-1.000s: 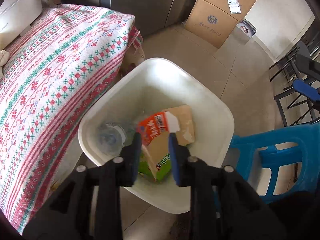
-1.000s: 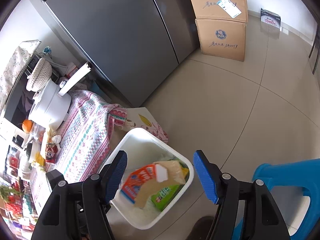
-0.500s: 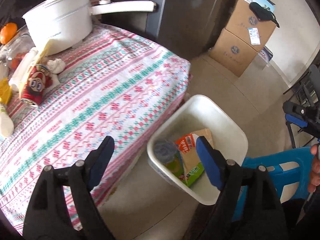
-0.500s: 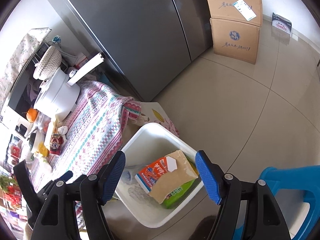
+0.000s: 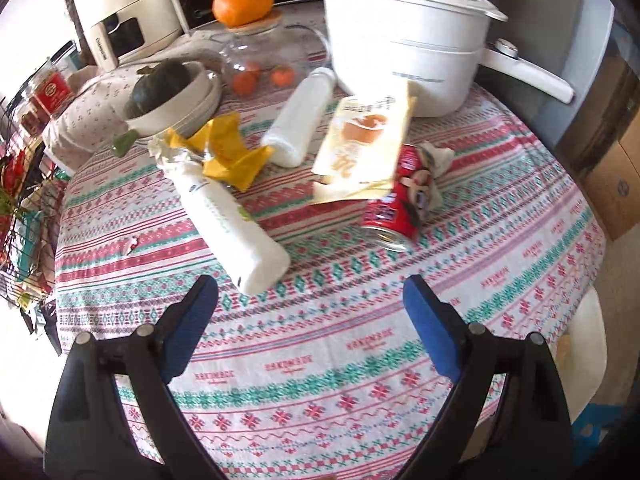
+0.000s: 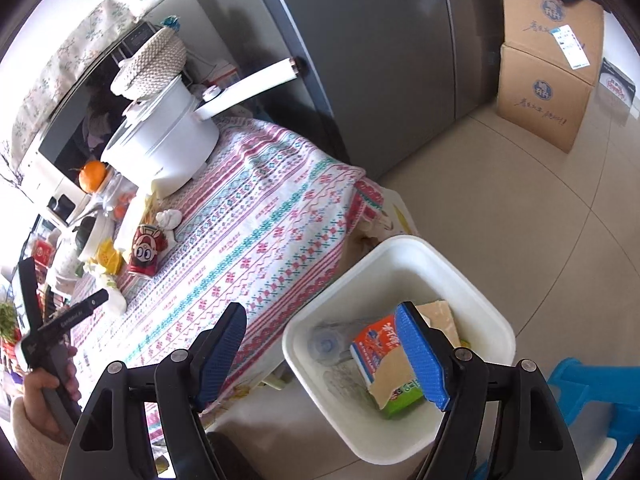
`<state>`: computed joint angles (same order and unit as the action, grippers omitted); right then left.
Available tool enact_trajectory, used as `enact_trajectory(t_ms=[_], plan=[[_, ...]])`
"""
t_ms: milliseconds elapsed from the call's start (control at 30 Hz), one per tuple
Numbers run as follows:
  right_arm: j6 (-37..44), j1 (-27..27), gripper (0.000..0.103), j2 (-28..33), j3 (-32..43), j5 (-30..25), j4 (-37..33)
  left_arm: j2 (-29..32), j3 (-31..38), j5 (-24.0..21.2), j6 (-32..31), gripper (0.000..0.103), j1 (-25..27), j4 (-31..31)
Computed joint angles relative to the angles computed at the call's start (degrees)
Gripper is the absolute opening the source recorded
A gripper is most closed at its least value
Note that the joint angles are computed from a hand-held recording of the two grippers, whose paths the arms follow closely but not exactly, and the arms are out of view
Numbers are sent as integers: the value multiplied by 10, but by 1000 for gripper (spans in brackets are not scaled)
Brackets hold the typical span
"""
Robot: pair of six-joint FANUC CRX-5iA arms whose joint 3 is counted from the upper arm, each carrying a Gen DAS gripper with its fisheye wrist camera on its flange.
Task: Collect trash
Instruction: 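Reach the left gripper to the white plastic bottle and close on it, then grasp the red can with the right gripper while the left gripper lifts the white bottle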
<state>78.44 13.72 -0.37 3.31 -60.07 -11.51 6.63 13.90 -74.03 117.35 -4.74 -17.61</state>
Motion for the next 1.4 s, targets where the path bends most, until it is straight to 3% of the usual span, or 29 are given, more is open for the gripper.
enact_trajectory(t_ms=[200, 333, 533, 567, 633, 733, 1067, 1233, 1400], plan=[[-12, 57, 79, 25, 7, 3, 33, 15, -18, 11, 33, 94, 81, 47], [-16, 86, 79, 39, 9, 0, 54, 35, -18, 24, 40, 91, 98, 50], [-11, 104, 79, 46, 10, -4, 63, 61, -13, 16, 39, 73, 111, 54], [-13, 105, 79, 45, 8, -3, 66, 64, -15, 12, 41, 63, 113, 56], [-20, 108, 79, 48, 8, -4, 71, 60, -25, 15, 48, 57, 116, 61], [-24, 109, 79, 52, 10, -8, 72, 45, -46, 27, 47, 51, 117, 66], [-27, 112, 79, 51, 9, -11, 68, -51, -123, 77, 30, 50, 106, 121], [-13, 121, 79, 73, 41, -22, 27, -122, -169, 127, 15, 50, 90, 134], [-3, 128, 79, 131, 115, -53, -49, -169, -204, 175, -25, 50, 98, 137]])
